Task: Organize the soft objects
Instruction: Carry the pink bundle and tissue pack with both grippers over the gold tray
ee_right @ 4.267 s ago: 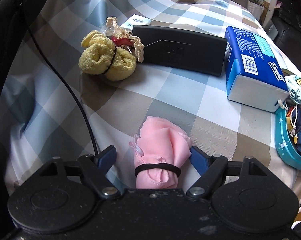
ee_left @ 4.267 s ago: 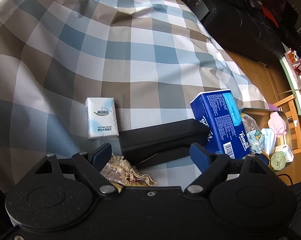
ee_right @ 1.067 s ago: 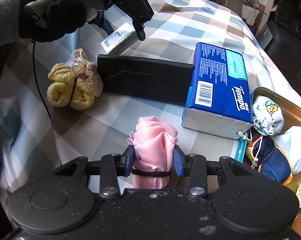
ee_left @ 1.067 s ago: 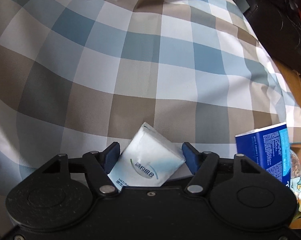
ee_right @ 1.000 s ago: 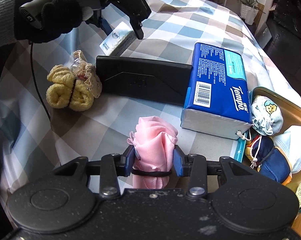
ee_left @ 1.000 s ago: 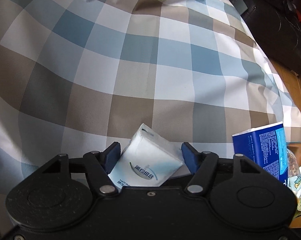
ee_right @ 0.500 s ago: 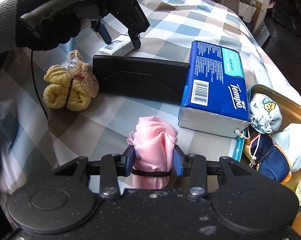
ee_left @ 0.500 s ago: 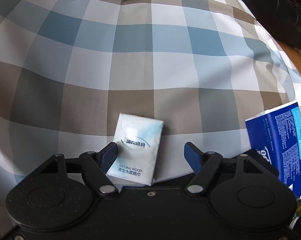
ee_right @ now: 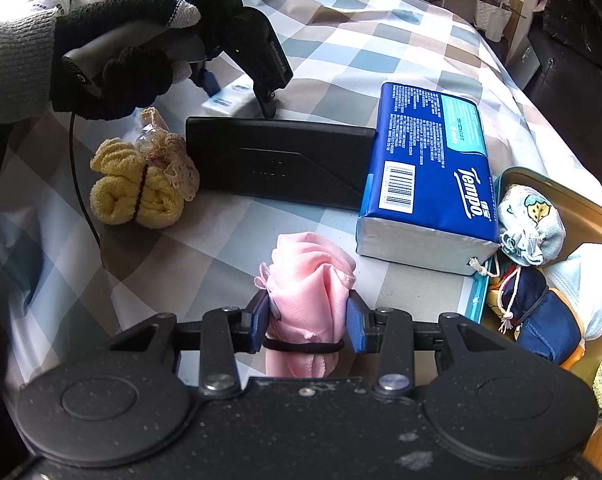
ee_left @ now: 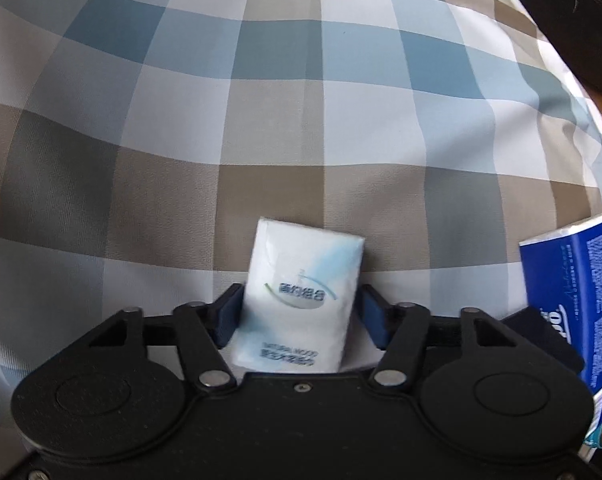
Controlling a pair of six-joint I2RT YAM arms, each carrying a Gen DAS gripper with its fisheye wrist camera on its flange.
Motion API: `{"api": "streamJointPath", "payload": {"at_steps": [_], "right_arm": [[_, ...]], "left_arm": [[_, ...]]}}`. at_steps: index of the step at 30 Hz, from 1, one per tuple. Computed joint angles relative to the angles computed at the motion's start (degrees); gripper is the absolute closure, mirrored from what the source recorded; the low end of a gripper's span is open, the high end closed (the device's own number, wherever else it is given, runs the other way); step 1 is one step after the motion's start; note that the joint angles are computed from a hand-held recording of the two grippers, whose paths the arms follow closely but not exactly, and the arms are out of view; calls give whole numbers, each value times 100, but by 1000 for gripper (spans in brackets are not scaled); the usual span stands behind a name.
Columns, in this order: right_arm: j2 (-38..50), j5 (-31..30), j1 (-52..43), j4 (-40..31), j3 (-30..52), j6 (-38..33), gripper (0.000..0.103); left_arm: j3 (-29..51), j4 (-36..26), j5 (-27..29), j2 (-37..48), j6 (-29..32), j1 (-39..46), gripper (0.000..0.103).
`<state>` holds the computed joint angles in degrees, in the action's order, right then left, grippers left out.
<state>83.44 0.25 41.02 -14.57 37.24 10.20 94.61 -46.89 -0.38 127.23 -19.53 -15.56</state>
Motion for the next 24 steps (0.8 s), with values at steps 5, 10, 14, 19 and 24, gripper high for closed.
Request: {"api": "streamJointPath", "payload": {"at_steps": [5, 10, 14, 19, 24], "right_arm": [[-114, 43, -14, 27, -46, -11, 64], [-373, 21, -94, 80, -142, -80, 64], [-730, -106, -363, 66, -219, -157, 64], [-1252, -347, -1205, -12, -268, -228, 64], [-1483, -733, -2524, -206, -101, -234, 64]], "left_arm": [[-339, 187, 147, -371, -120, -57, 52], [-792, 365, 115, -966, -275, -195, 52], [-931, 333, -26, -1399, -307, -357, 52], [-992, 439, -221, -1766, -333, -672, 52], [-1274, 706, -518, -2099, -527, -1296, 52]]}}
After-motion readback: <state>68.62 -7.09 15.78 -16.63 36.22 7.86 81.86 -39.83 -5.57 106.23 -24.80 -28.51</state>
